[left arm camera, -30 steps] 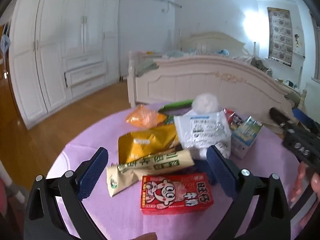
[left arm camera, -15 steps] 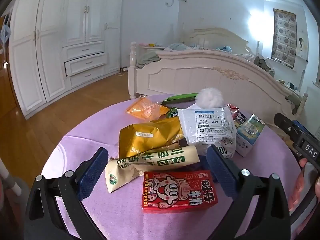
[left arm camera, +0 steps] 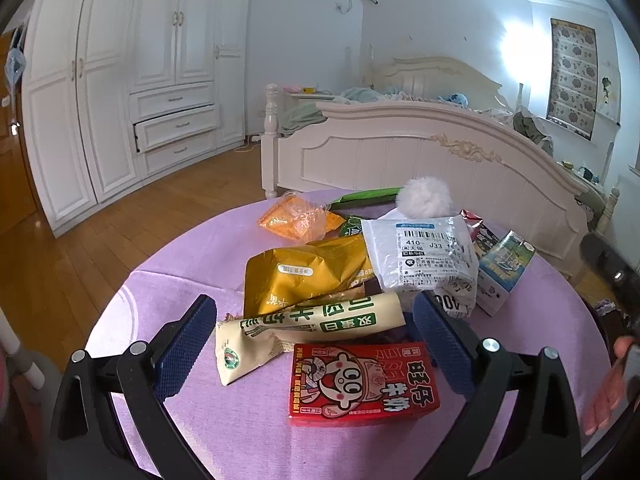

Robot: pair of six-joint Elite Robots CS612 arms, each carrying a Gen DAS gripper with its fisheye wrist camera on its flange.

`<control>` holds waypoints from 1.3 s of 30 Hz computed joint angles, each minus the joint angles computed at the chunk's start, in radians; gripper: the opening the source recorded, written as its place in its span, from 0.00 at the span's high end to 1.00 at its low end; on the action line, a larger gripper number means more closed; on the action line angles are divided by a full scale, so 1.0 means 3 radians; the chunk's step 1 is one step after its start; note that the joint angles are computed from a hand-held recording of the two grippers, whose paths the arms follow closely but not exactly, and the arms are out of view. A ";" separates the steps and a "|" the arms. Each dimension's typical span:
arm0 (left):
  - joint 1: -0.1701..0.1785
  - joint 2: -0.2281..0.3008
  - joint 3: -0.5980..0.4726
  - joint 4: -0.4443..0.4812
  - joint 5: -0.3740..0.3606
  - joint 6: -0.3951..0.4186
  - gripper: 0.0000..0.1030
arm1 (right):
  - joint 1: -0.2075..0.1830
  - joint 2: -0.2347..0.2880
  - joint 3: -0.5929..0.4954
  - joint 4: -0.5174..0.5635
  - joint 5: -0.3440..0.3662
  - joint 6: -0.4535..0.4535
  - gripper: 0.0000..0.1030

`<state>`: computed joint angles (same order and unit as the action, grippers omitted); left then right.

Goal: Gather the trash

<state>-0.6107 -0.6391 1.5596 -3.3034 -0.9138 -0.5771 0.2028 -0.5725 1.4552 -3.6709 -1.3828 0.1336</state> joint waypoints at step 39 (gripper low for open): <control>-0.0003 -0.0020 0.0014 0.0051 0.0041 -0.0032 0.05 | -0.0019 -0.0081 0.0091 0.0275 0.0134 0.0121 0.05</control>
<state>-0.6117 -0.6452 1.5637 -3.2880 -0.9015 -0.5868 0.1970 -0.5967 1.4824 -3.5884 -1.3424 0.1700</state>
